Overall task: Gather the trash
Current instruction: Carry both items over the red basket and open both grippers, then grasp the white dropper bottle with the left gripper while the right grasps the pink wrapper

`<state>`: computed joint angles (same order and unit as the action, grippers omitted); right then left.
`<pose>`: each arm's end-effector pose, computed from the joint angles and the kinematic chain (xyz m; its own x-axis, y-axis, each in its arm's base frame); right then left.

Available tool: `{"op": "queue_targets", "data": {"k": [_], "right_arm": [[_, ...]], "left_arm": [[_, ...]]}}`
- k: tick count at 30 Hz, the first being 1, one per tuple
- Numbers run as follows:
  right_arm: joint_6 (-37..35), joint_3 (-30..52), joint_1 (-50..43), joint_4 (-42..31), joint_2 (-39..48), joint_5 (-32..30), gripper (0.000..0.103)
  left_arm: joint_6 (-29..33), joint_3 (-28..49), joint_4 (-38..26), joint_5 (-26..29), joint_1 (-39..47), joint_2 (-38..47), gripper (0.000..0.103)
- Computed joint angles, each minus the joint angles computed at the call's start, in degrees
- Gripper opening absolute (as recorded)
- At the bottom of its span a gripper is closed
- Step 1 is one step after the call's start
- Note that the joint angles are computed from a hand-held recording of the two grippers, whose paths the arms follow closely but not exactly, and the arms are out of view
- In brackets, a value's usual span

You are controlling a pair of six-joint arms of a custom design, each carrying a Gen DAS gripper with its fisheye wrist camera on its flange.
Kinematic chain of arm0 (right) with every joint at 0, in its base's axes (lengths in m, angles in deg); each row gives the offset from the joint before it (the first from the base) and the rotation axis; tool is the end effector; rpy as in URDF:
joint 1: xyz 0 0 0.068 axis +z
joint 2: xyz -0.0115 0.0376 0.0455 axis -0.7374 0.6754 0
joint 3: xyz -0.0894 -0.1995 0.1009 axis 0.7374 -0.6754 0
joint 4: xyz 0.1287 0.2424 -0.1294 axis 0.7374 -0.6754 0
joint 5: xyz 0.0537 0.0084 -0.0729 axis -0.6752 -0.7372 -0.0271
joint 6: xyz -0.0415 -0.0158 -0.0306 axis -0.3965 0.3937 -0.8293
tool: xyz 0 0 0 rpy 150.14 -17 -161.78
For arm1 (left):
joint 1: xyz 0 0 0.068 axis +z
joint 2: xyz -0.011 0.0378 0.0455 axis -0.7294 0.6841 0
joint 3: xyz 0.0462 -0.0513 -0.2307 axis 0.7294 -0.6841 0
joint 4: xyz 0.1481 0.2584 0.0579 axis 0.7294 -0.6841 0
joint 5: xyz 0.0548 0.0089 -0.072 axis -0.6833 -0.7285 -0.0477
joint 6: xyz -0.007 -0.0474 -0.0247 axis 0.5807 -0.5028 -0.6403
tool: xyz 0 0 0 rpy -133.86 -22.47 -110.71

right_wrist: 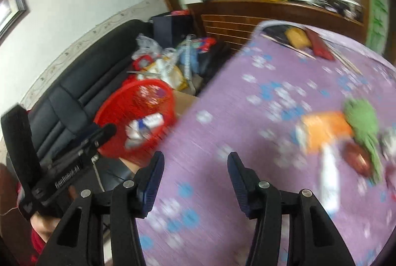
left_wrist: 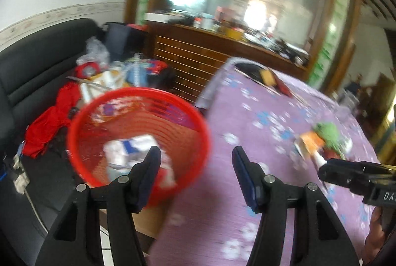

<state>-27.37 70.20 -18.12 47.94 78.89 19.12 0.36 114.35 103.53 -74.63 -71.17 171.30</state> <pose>0.3379 0.2008 0.0864 -0.7298 -0.2766 -0.6252 -0.5356 0.7997 0.2713 0.2595 -0.1012 0.0617 -0.5461 -0.2976 -0.7831 -0.2497 0.9501 -0.1869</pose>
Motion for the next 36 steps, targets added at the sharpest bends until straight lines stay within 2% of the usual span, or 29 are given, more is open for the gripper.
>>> {"op": "queue_targets", "data": {"k": [4, 8, 14, 17, 21, 25, 26, 27, 28, 31, 33, 36], "right_arm": [[-1.3, -10.5, -9.3, 2.0, -6.5, -2.1, 0.058], [-2.7, -16.1, -20.9, 2.7, -10.8, -6.2, 0.058], [-4.0, -19.3, -35.0, 2.9, -13.7, -11.9, 0.058], [-5.2, -19.6, -40.5, 2.5, -13.6, -15.0, 0.058], [-5.9, -18.8, -44.4, 1.9, -13.0, -17.4, 0.058], [-7.0, -15.7, -48.5, 0.3, -10.3, -18.2, 0.059], [-7.2, -14.4, -49.4, -0.1, -9.2, -18.0, 0.059], [-7.2, -13.4, -49.7, -0.4, -8.4, -17.6, 0.06], [-7.3, -11.7, -50.0, -1.1, -7.0, -16.9, 0.062], [-7.3, -6.6, -49.6, -2.6, -2.6, -15.1, 0.064], [-7.0, -3.7, -48.7, -2.9, 0.2, -13.8, 0.064], [-7.6, 1.8, -46.9, -3.3, 5.6, -12.1, 0.064]], "left_arm": [[-0.5, 8.4, -1.6, -0.1, -6.3, 8.8, 0.059], [-0.2, 17.5, -4.6, 2.2, -10.3, 16.4, 0.059], [0.7, 34.1, -11.9, 7.9, -14.5, 28.6, 0.059], [1.1, 43.4, -16.2, 9.1, -15.8, 35.4, 0.06], [0.5, 57.0, -23.0, 10.3, -16.2, 45.6, 0.06], [1.5, 67.1, -27.8, 9.6, -16.8, 52.9, 0.059], [1.9, 68.7, -28.6, 9.5, -17.0, 54.1, 0.056], [2.3, 70.0, -29.3, 9.4, -17.0, 55.2, 0.047], [2.6, 72.1, -30.5, 9.5, -17.1, 56.7, 0.041], [3.3, 75.8, -32.0, 9.5, -17.2, 59.5, 0.04], [4.0, 77.6, -32.9, 8.7, -17.2, 61.0, 0.035], [4.8, 76.8, -31.3, 8.2, -17.0, 61.0, 0.03]]}}
